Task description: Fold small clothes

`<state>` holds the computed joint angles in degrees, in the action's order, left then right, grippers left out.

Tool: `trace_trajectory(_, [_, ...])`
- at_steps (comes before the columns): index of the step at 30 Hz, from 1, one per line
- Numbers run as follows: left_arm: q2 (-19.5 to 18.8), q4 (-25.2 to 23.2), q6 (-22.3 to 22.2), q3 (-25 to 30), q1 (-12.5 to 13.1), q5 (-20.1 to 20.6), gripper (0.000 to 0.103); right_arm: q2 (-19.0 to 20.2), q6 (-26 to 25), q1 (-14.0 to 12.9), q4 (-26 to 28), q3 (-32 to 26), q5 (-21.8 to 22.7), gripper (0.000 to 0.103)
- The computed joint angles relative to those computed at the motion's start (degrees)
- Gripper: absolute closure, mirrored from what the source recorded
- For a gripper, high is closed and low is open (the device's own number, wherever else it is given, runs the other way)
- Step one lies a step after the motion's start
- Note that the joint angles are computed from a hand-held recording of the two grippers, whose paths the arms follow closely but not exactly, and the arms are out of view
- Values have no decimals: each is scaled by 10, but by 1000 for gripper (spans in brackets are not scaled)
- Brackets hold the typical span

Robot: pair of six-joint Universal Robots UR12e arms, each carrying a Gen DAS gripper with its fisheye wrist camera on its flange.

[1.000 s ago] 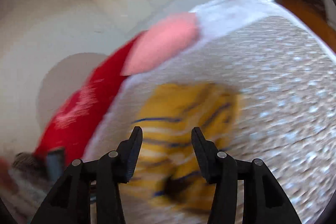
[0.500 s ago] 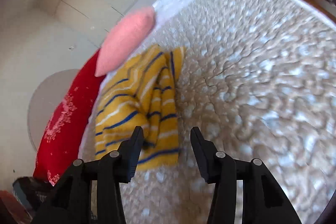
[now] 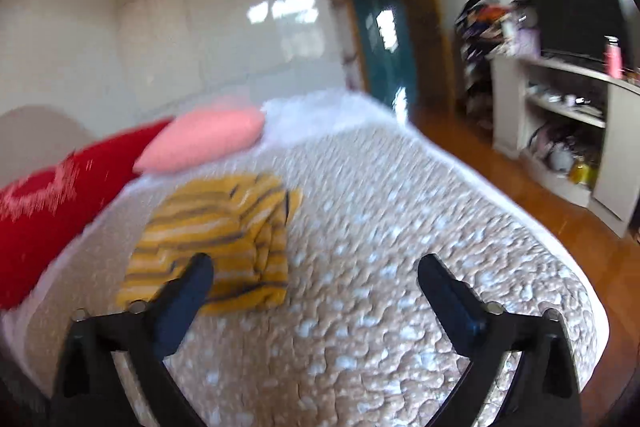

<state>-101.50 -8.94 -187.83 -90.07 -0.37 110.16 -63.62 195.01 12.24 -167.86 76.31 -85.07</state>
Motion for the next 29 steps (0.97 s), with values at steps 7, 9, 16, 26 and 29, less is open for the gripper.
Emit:
trace_trajectory(7, [-3,-19,-27,-4,6,-45,0,-2,-15,9,-12,6,-58,0])
trace_trajectory(9, [-2,-52,-34,-2,10,-73,0,-1,-14,10,-25,7,-60,0])
trace_trajectory(16, [-8,-184,-54,14,17,-112,0,8,-37,17,21,-6,-60,0])
trace_trajectory(26, [-26,-288,-50,38,3,-34,0,18,-80,31,138,-29,-32,0])
trace_trajectory(29, [-24,-285,-47,36,5,-40,0,20,-98,34,174,-37,-15,0])
